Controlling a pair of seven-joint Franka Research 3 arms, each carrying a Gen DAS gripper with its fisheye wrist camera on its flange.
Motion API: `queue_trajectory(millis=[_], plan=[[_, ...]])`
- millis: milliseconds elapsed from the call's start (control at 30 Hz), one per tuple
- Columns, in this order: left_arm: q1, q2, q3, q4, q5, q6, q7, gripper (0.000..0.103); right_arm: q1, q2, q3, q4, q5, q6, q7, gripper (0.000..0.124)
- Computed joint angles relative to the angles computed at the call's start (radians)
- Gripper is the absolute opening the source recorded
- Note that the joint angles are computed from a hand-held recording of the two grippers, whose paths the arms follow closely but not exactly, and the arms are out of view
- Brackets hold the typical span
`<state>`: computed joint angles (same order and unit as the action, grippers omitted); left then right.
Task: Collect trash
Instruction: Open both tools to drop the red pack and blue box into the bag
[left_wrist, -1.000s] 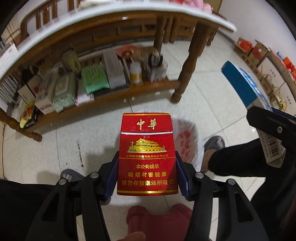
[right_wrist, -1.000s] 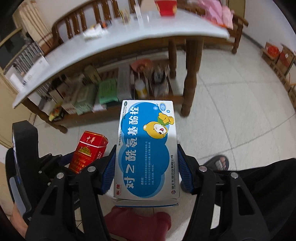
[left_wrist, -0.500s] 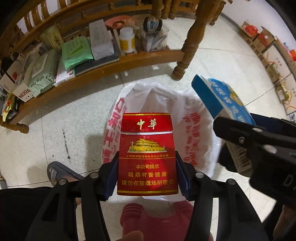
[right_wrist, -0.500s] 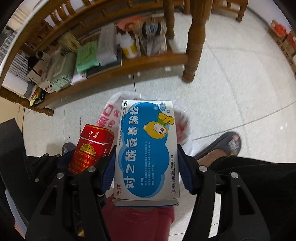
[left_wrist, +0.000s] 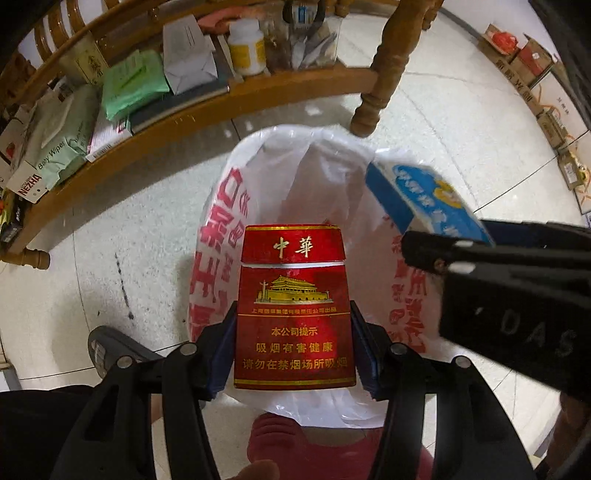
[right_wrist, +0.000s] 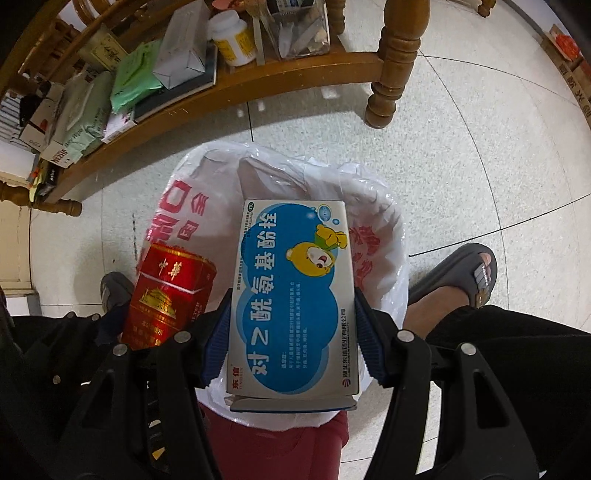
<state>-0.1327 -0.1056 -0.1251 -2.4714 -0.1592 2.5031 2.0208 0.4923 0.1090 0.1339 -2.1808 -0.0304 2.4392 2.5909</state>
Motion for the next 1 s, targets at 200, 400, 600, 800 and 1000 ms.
queue_trajectory(millis=[200,400,600,800,1000], plan=[[0.004,0.053,-0.008,0.021,-0.009,-0.018,0.010,0.054,-0.007,0.042,-0.003,0.014,0.047,0.007,-0.035,0.059],[0.013,0.083,-0.023,0.042,-0.017,-0.017,0.006,0.054,-0.008,0.064,-0.012,0.020,0.073,0.014,-0.057,0.059],[0.020,0.097,-0.029,0.045,0.003,-0.020,0.002,0.066,-0.009,0.077,-0.020,0.025,0.085,0.013,-0.060,0.060],[0.025,0.098,-0.032,0.054,-0.026,-0.040,0.004,0.095,-0.010,0.080,-0.023,0.027,0.094,0.025,-0.067,0.085],[0.024,0.082,-0.029,0.043,-0.035,-0.031,0.018,0.095,-0.008,0.062,-0.028,0.008,0.077,0.043,-0.035,0.094]])
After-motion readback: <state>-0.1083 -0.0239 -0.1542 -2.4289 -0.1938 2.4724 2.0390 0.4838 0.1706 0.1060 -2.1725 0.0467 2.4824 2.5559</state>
